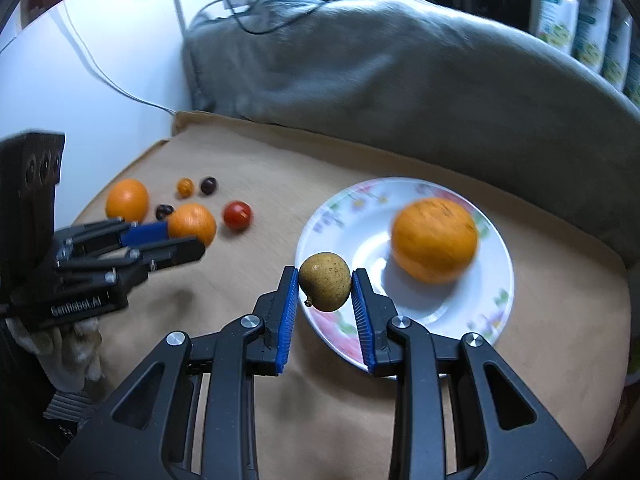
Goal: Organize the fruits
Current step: 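Carry the small mandarin with the left tool onto the plate while the right tool places the kiwi there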
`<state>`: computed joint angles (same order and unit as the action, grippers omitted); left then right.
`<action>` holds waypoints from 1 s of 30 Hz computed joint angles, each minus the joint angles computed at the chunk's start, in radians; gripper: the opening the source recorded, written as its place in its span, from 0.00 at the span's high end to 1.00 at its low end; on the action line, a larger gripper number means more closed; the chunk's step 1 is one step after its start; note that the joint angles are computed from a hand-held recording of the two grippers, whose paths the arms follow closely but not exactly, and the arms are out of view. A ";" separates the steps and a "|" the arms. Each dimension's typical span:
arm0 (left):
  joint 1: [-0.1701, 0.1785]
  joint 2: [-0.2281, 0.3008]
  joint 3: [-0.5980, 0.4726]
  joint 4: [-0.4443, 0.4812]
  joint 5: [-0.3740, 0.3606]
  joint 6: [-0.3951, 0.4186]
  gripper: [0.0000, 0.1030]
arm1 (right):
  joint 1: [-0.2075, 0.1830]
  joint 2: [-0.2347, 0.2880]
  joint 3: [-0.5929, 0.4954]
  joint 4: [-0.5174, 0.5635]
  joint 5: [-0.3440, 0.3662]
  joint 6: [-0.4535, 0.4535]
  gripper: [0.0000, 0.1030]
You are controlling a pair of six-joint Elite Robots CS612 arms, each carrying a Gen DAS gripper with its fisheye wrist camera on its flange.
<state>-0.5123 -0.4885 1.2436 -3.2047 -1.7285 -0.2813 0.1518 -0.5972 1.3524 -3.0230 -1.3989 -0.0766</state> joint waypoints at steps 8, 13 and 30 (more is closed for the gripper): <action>-0.015 0.026 -0.066 0.055 -0.009 0.034 0.67 | -0.024 -0.010 0.041 -0.014 -0.020 0.019 0.72; -0.023 0.037 -0.095 0.082 -0.011 0.046 0.67 | -0.034 -0.015 0.056 -0.023 -0.026 0.027 0.72; -0.039 0.068 -0.177 0.178 -0.014 0.075 0.67 | -0.045 -0.006 0.050 -0.011 -0.041 0.034 0.72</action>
